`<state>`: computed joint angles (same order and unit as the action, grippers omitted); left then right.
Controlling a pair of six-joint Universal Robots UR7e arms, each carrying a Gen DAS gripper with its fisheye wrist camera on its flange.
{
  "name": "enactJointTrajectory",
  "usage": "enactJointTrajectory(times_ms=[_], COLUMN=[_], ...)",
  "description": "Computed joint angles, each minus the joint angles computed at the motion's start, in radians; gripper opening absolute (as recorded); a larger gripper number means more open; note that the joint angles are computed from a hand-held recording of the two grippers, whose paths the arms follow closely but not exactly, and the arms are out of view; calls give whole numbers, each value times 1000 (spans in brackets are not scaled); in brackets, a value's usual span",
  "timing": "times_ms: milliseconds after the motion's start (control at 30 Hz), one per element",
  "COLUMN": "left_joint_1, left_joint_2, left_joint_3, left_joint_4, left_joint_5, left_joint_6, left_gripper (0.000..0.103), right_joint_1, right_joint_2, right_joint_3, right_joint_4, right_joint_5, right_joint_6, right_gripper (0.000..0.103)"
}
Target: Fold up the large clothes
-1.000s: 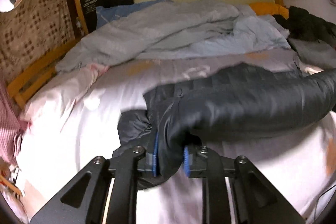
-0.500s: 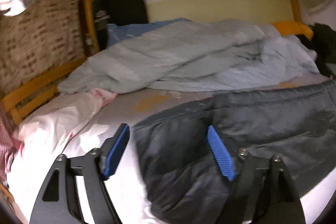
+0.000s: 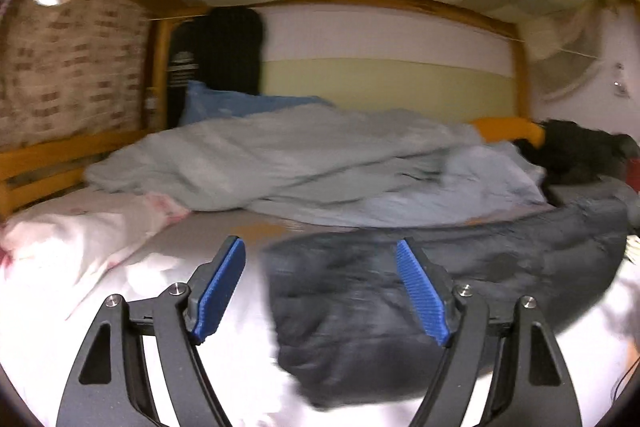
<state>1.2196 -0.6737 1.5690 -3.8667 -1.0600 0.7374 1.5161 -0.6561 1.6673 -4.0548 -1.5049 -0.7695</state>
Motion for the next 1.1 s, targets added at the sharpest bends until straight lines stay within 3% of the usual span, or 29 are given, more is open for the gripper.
enactJointTrajectory(times_ms=[33,133,167,200,400,600,700,833,967,1100], left_joint_1=[-5,-7,-4,4,48,98,119,151,157,161], left_joint_2=[13,51,61,68,164,306,355,364,386,393], left_joint_3=[-15,-86,-120,-152,-394,-671,-772,-831,-874,-896], left_joint_4=[12,118,171,218,403,555,657,831,900,946], left_joint_5=[16,71,100,112,169,203,233,216,240,254], left_joint_6=[15,-27,-65,-95,-109,-109,-171,-333,-361,-392], left_gripper=[77,77,77,77,76,77,78,86,89,96], right_joint_1=[2,24,30,34,5,22,19,24,23,16], right_joint_2=[4,51,74,91,151,280,348,429,473,488], right_joint_3=[-5,-78,-119,-150,-360,-595,-743,-915,-1012,-1061], right_joint_4=[41,159,190,219,474,576,712,882,981,1053], right_joint_5=[-6,-93,-137,-167,-229,-320,-369,-462,-490,-497], right_joint_6=[-19,-117,-138,-142,15,-104,-47,-20,6,62], right_gripper=[98,58,34,27,27,27,27,27,30,39])
